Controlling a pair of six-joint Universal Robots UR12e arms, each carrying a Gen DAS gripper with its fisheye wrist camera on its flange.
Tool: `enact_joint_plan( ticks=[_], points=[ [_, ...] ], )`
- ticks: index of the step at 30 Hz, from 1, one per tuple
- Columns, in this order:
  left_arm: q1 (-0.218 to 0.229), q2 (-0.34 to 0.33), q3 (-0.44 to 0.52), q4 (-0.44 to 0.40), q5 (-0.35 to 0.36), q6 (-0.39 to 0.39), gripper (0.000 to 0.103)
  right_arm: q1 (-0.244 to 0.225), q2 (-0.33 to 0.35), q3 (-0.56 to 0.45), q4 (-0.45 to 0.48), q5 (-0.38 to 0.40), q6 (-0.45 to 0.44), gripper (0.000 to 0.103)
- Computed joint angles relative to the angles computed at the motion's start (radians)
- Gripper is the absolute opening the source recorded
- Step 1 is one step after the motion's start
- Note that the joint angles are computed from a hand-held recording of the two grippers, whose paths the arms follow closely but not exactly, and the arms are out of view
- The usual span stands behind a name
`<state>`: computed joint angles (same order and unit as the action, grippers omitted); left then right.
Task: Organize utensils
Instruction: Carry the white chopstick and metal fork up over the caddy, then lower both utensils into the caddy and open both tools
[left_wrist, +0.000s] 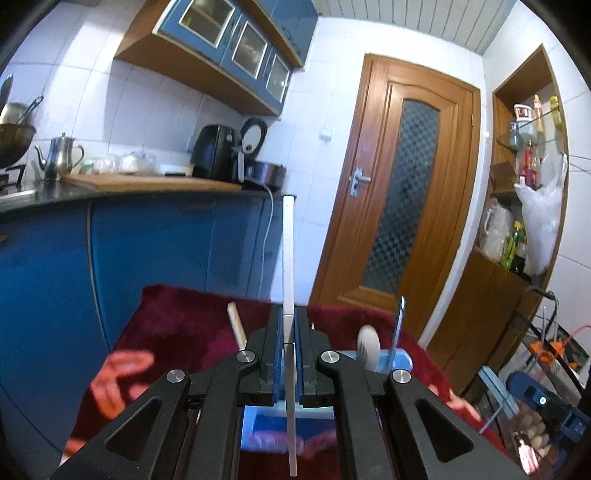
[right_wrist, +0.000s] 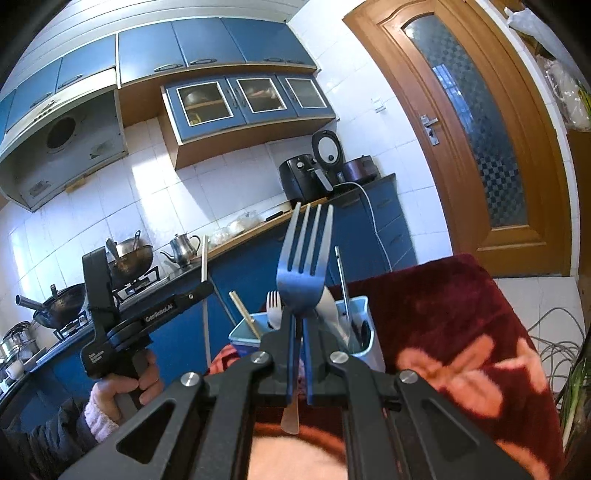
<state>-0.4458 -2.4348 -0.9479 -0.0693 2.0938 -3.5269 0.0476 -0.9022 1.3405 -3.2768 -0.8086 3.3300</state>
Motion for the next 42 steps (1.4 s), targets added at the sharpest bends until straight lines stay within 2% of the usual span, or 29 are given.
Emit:
enact_joint_plan(
  ticks=[11,18,23,26,30,42],
  points=[
    [0.012,-0.122,0.181,0.080,0.105,0.063,0.005,0.026,0.033,-0.072,-0.032,-0.098,-0.068,0.005],
    [0.017,-0.136,0.173,0.054,0.096,0.051,0.006,0.053,0.071,-0.140,-0.031,-0.223,-0.133,0.005],
    [0.017,-0.141,0.161,0.072,0.092,0.065,0.006,0.078,0.099,-0.178,-0.002,-0.313,-0.215,0.006],
    [0.016,-0.142,0.156,0.082,0.086,0.080,0.006,0.085,0.109,-0.185,0.022,-0.323,-0.241,0.006],
    [0.019,-0.136,0.143,0.059,0.068,0.055,0.006,0.090,0.116,-0.188,0.055,-0.326,-0.263,0.006],
    [0.023,-0.125,0.122,0.013,0.048,-0.001,0.006,0.088,0.125,-0.197,0.104,-0.316,-0.229,0.006]
  ],
)
